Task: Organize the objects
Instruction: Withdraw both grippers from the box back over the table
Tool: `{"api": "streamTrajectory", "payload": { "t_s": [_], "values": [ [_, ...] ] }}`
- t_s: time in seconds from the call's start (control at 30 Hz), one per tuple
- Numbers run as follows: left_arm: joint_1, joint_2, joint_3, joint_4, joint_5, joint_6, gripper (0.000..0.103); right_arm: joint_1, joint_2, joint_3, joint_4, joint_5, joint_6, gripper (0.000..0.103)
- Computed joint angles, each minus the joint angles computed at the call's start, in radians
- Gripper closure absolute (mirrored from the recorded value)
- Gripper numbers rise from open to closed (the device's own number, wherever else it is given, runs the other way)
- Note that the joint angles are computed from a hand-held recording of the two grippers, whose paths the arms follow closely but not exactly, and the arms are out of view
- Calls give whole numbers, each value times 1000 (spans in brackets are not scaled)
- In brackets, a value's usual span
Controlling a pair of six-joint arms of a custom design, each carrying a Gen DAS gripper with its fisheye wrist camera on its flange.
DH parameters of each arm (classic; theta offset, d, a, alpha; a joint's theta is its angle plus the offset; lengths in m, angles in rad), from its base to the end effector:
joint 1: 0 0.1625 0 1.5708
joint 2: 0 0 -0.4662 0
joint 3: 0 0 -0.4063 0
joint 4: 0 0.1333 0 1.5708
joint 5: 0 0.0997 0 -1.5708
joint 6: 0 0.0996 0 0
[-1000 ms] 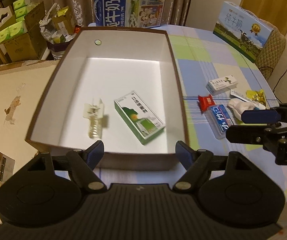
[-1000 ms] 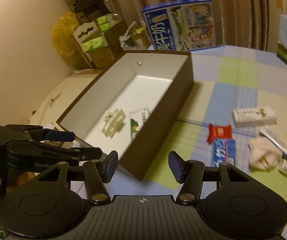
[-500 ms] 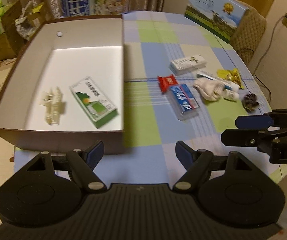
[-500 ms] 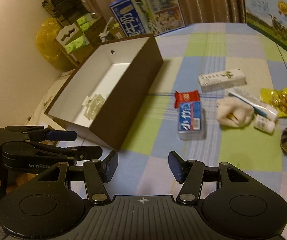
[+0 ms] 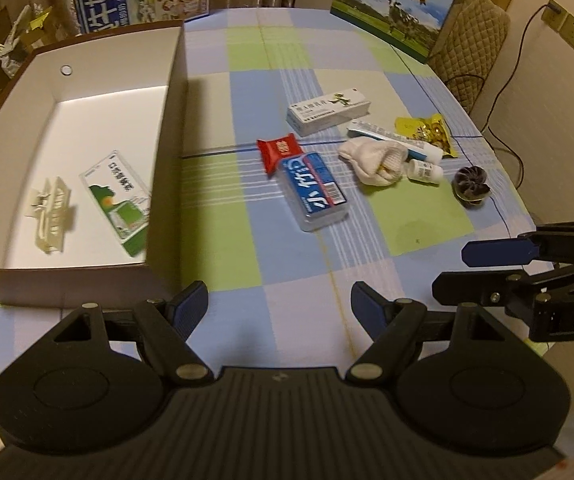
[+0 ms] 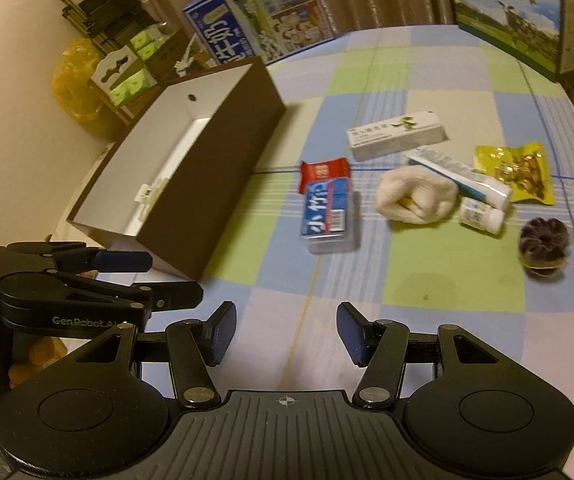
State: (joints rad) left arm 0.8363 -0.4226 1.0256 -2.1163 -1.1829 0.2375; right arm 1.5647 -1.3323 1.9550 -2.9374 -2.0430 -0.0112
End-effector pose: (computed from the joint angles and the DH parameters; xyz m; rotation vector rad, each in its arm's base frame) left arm -0.4455 -0.7484 0.0255 1.2988 2.4253 -0.0562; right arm 0.0845 -0.5741 0.3808 -0.2286 -2.5044 0.9715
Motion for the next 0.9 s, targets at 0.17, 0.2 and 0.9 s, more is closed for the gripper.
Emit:
{"api": "streamTrajectory", "payload": {
  "t_s": [0.17, 0.2, 0.9],
  "values": [
    [-10, 14, -1, -4, -5, -14, 27, -19, -32, 17, 6, -11, -1, 50],
    [-12, 17, -1, -4, -7, -16, 27, -23, -38, 21, 7, -12, -1, 50],
    [-38, 76, -27, -5, -3, -83, 27, -114, -117, 60, -9, -80, -50, 50]
  ]
}}
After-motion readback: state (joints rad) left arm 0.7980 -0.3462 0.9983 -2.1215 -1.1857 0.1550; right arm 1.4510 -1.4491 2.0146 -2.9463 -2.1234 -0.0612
